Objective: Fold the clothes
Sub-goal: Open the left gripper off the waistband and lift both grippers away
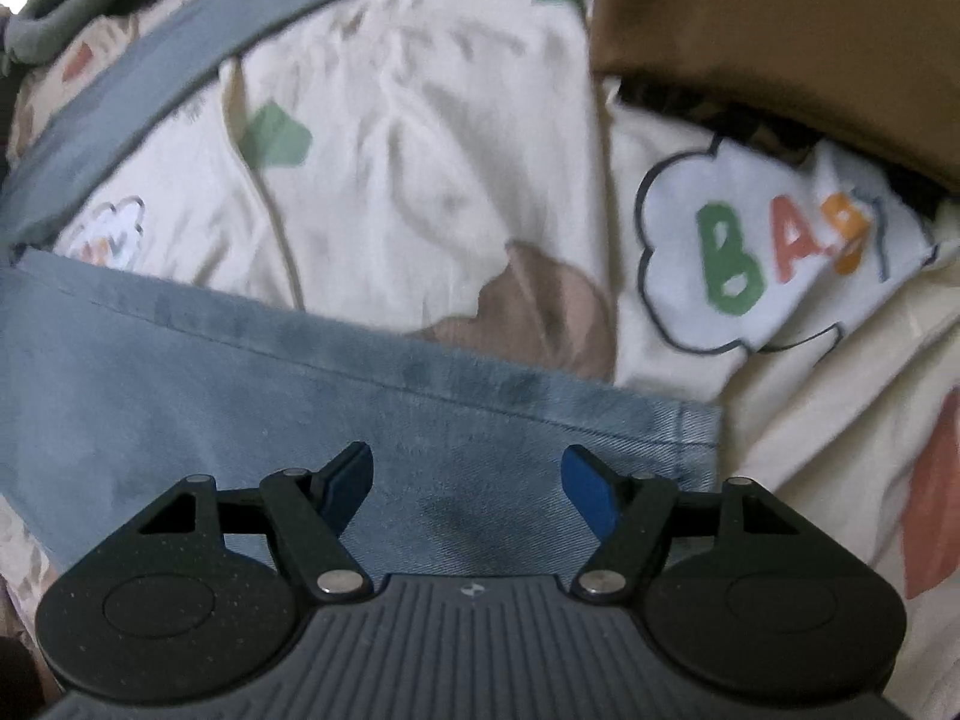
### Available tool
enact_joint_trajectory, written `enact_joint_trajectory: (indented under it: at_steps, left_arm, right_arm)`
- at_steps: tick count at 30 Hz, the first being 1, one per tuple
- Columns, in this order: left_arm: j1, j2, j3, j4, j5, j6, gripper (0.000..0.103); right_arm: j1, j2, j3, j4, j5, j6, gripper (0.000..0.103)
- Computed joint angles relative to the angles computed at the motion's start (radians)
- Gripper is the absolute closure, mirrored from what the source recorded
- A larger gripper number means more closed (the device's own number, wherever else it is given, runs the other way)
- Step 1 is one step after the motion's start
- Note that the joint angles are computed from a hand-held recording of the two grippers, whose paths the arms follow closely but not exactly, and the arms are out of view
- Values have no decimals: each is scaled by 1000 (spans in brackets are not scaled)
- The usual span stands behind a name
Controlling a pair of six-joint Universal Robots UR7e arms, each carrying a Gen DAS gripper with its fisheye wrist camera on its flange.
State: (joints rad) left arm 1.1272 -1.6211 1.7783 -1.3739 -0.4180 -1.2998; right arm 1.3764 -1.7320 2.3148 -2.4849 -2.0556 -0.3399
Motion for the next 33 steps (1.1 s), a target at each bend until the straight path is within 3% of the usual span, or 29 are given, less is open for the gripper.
enact_joint_trajectory:
  at_steps: [7,11,15,21,25,33]
  left_arm:
    - [-160,-94,-34,372,-77,-333,76]
    - [-258,-114,-53,510,-133,-479,75]
    - [-363,-141,-37,555,-211,-566,71]
    - [-511,-131,-71,709,-301,-743,49]
    - [-589,-131,-90,730,-323,-768,34]
    - [-672,-87,-175,736,-385,-737,32]
  right_arm:
    - [23,-92,-36,48,46,-3,29]
    - [42,-148,-71,104,71,-2,29]
    - [63,-196,-106,158,91,9,29]
    - [94,-245,-149,211,123,39,28]
    - [112,-269,-163,233,122,69,28]
    - [169,-304,-195,268,93,104,24]
